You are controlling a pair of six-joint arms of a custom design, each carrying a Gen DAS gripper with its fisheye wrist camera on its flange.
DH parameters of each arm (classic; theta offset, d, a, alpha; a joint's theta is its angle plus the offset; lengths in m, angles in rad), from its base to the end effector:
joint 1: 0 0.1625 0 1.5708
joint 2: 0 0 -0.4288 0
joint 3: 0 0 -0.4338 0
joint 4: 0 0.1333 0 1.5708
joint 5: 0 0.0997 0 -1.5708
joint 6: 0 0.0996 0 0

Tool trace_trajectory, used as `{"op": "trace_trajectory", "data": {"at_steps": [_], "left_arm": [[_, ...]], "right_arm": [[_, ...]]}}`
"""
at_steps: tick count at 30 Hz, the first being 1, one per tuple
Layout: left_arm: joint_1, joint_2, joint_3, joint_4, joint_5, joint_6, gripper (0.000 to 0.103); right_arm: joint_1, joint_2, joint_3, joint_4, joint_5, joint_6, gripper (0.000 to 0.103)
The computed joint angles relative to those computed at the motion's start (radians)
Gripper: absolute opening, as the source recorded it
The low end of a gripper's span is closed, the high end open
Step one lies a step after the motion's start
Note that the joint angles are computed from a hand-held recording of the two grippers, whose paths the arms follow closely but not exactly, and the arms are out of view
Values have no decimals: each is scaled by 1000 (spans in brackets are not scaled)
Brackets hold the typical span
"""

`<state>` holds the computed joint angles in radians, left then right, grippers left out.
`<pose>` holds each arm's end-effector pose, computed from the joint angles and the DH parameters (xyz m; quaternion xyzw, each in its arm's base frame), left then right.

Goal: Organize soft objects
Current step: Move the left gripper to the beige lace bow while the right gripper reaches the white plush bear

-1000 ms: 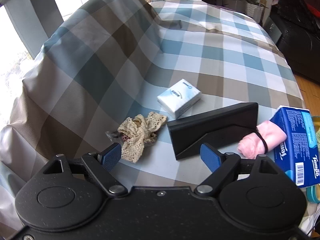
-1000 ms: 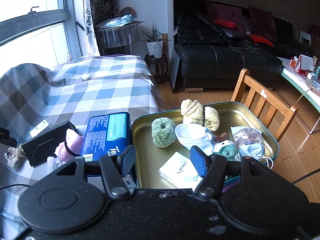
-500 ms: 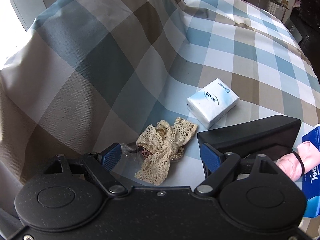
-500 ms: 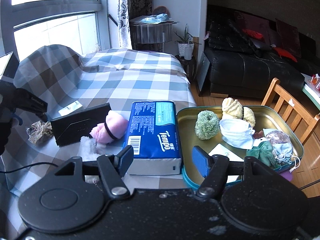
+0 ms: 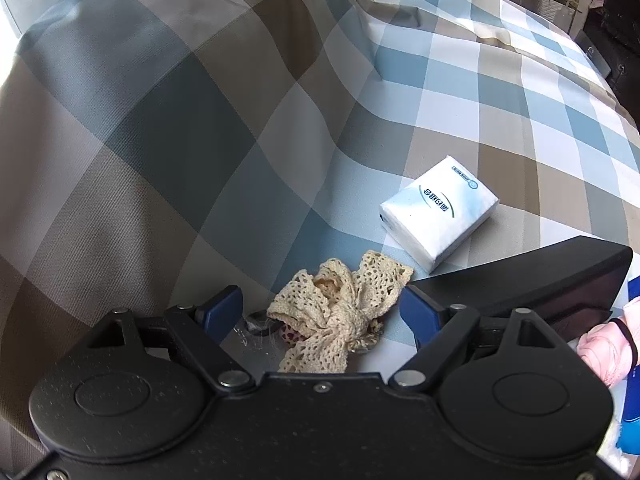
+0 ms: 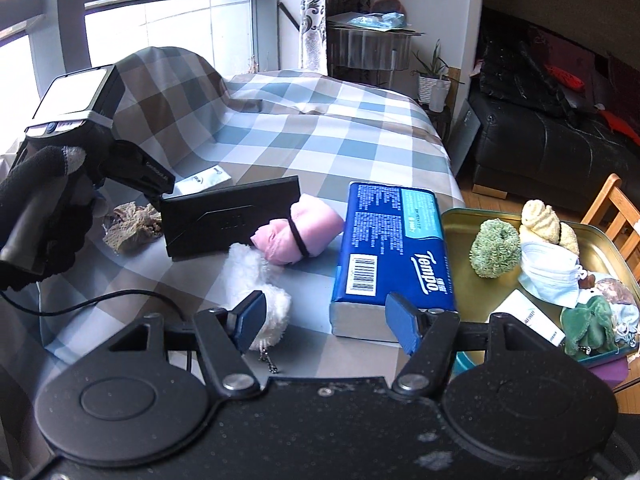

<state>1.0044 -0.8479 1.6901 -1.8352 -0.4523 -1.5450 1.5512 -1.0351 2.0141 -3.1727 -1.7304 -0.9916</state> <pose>-0.1512 -0.6531 0.0695 -0.2485 0.7882 -0.3236 0.4607 0.1057 -0.6014 0.1495 0.4216 -0.8504 0.2305 0.2143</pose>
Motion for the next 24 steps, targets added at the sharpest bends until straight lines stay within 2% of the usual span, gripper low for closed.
{"op": "trace_trajectory", "data": {"at_steps": [5, 10, 14, 21, 23, 24], "left_arm": [[-4, 3, 1, 4, 7, -10, 82], [-1, -7, 18, -58, -5, 25, 82], [-2, -9, 22, -73, -7, 35, 82], [-2, -8, 26, -86, -6, 42, 82], [-3, -8, 27, -95, -8, 46, 82], [-3, -9, 31, -108, -11, 50, 82]], "right_arm": [[25, 37, -15, 15, -2, -14, 65], [45, 92, -53, 36, -16, -22, 66], [58, 152, -102, 61, -55, 1, 66], [64, 229, -143, 57, -153, -31, 65], [61, 230, -149, 90, -164, -27, 47], [59, 223, -149, 107, -156, -17, 44]]}}
